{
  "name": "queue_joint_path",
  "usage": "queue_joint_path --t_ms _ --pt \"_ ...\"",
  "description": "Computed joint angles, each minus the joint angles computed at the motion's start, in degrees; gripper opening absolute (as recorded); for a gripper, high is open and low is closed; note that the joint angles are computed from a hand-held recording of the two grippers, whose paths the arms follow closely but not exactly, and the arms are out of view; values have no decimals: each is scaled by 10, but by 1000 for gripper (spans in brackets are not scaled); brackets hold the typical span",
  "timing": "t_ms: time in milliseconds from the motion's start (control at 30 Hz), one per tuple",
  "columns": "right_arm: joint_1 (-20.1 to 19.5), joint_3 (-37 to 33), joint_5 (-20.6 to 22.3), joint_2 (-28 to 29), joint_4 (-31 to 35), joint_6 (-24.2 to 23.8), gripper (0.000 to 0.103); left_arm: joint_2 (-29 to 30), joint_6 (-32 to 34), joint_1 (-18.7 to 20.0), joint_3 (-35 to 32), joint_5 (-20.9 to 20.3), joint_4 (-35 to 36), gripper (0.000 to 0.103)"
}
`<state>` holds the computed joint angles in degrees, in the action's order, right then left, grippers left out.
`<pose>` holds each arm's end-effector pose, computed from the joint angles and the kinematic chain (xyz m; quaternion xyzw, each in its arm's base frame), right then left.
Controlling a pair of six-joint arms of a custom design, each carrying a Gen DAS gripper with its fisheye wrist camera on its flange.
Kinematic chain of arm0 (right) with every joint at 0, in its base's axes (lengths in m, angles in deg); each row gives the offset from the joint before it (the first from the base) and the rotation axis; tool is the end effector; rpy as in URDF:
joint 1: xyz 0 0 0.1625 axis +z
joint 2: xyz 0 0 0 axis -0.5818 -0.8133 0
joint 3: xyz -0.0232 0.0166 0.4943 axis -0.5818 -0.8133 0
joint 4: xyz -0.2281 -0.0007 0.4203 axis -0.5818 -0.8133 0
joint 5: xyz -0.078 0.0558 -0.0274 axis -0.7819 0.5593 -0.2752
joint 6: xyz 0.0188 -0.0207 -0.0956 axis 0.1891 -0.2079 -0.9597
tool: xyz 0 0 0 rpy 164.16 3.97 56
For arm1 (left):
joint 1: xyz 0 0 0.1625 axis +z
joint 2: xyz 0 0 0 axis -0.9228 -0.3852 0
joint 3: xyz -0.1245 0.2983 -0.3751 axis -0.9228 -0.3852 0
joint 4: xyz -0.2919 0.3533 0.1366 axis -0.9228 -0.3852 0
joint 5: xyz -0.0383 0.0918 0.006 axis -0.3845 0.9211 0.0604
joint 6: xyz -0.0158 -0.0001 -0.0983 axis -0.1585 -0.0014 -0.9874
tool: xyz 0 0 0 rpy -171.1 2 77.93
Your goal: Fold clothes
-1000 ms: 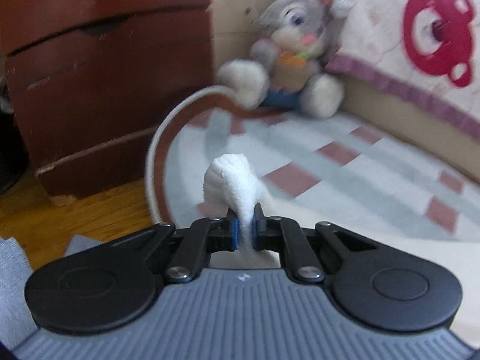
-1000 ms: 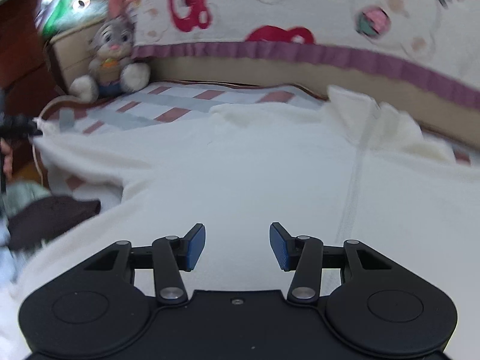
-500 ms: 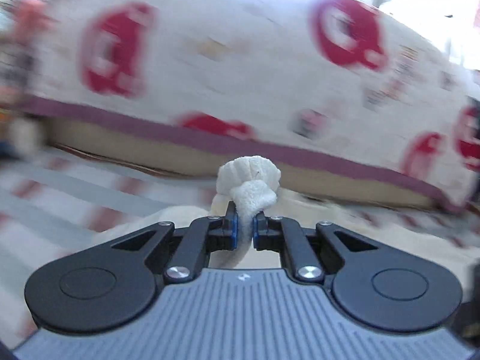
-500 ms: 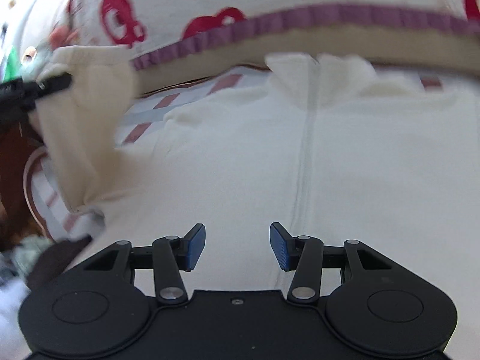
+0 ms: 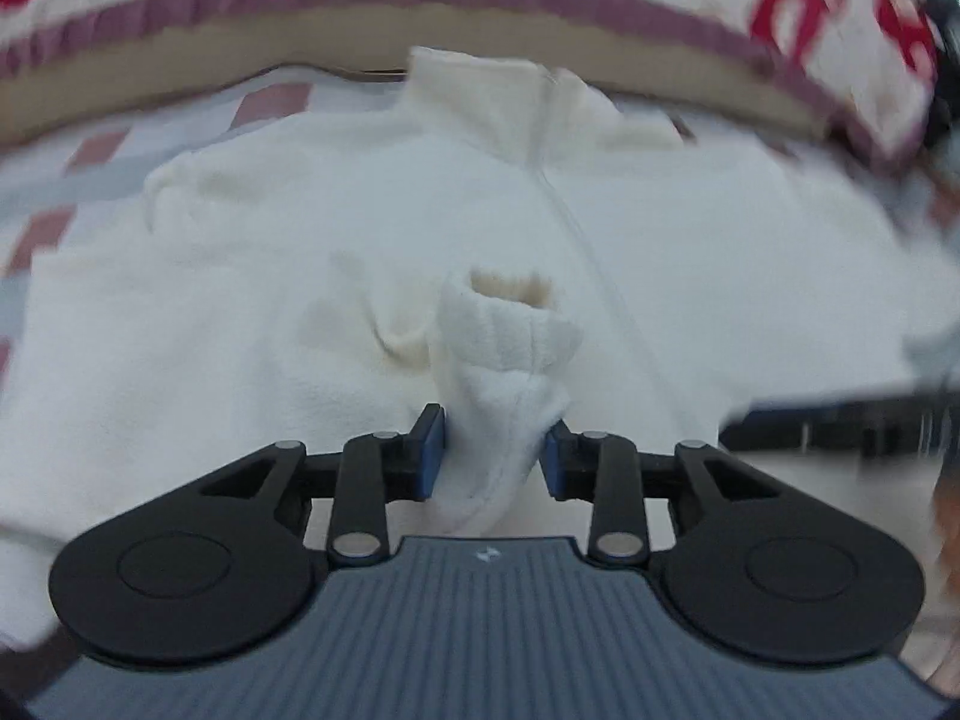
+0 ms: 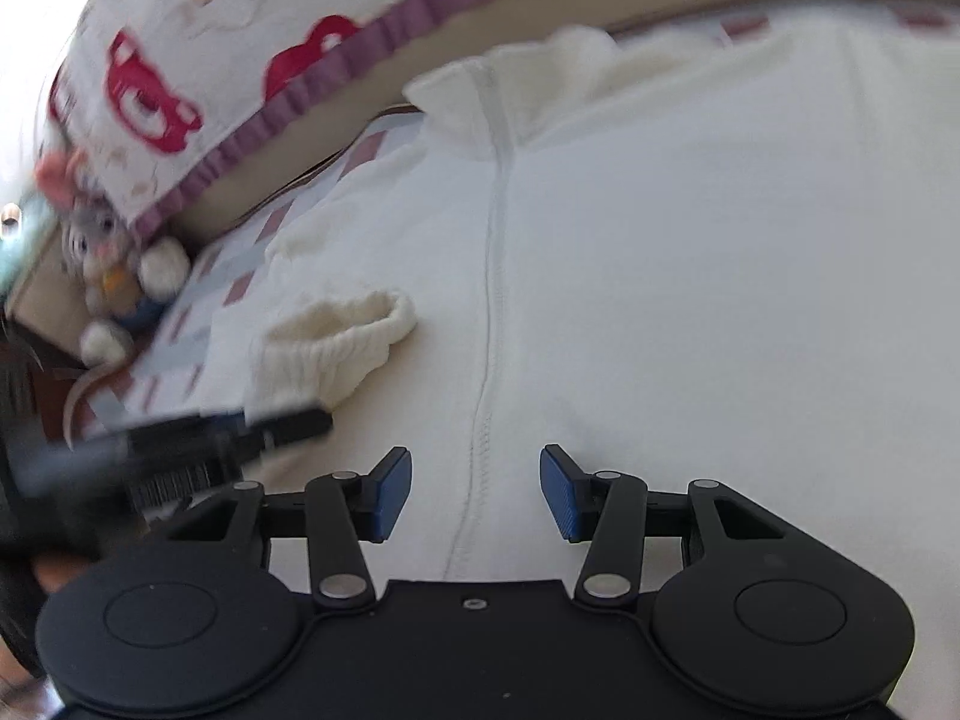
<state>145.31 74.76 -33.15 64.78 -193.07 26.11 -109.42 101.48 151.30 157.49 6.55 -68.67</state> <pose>0.3230 -0.6522 -0.1003 -0.1127 -0.9118 0.3788 0.1114 0.0769 -0.7836 0.3100 0.4057 0.8811 -0.1496 0.1913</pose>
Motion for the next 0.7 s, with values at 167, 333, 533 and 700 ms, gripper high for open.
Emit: queue_joint_path --t_ms 167,333,533,700 --pt "-16 8 99 -4 -28 44 54 -46 16 22 23 -80 2 49" --pt "-15 -38 129 5 19 31 65 -54 -48 42 20 -97 -85 49" --pt "-9 -117 93 37 89 76 66 -30 -102 62 -31 -65 -130 46" --pt "2 -181 36 77 125 61 68 -14 -139 73 -64 -30 -125 46"
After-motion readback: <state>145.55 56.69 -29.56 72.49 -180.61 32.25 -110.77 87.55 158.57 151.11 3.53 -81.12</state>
